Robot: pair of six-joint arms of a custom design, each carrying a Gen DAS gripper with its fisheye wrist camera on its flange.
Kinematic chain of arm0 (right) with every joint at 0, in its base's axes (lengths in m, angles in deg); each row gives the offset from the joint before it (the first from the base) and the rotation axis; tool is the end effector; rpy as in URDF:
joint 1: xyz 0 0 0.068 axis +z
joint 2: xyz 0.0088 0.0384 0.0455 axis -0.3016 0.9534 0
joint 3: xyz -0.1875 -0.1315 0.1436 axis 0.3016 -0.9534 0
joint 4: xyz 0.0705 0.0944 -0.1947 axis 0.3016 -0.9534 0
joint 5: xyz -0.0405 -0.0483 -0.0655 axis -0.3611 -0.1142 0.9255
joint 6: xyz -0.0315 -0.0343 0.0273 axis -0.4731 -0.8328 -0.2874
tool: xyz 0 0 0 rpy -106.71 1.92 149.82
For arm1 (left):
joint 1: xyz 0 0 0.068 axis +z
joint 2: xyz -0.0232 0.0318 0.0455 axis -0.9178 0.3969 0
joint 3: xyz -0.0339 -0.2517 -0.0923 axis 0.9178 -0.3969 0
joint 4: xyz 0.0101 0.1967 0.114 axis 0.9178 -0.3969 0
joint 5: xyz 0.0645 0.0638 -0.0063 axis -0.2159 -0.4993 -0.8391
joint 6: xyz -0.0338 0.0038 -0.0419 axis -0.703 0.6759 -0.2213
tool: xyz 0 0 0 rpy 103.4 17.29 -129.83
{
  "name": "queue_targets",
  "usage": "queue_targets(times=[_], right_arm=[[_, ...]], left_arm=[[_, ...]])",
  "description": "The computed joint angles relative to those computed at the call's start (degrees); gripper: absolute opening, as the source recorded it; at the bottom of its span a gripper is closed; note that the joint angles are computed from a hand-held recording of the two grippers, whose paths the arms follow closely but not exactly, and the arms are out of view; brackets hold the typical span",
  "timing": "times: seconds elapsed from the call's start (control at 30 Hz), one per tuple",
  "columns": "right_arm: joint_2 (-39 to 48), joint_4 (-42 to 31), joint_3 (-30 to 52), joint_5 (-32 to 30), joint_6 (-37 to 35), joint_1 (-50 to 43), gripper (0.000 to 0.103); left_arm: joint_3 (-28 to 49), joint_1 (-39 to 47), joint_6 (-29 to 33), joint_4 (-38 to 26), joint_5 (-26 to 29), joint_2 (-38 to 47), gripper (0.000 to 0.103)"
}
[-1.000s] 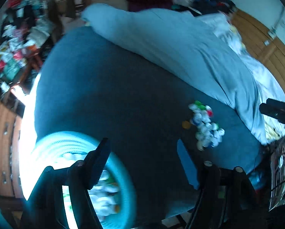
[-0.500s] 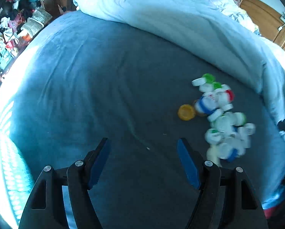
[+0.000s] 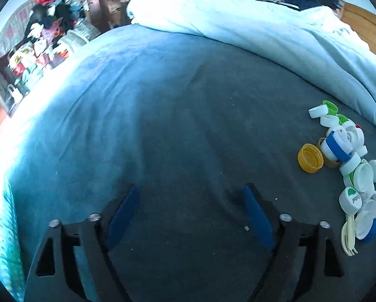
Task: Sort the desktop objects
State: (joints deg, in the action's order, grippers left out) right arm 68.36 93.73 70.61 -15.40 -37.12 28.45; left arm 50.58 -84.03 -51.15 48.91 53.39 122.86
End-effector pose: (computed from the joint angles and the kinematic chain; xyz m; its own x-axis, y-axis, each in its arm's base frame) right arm 0.1681 0.1523 0.0851 -0.7970 0.0110 -0.6039 0.0017 0.9999 0.0159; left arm 0.2887 -0.0823 0.1373 -0.8123 0.0855 -0.5770 0.0427 0.9953 0.0873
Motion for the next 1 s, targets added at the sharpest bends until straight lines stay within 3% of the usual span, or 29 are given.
queue_targets(times=[0.03,0.1,0.3,1.0], right_arm=[[0.6,-0.5,0.4,-0.5,-0.1,-0.3,0.103],[0.6,-0.6,0.4,-1.0,-0.2,-0.8,0.103],[-1.1,-3.6,0.7,-0.2,0.2,-0.1,0.103],[-0.1,-1.4,-0.4,-0.3,-0.4,-0.6,0.103]], left_arm=[[0.5,-0.6,-0.1,-0.8,-1.3,0.6,0.098],[1.2,-1.8,-0.8,-1.3,-3.8,1.8,0.101],[0.3,-1.0,-1.1,0.2,-2.4,1.7,0.101],[-1.8,-1.5,-1.1,2.3,-2.9,0.9,0.102]])
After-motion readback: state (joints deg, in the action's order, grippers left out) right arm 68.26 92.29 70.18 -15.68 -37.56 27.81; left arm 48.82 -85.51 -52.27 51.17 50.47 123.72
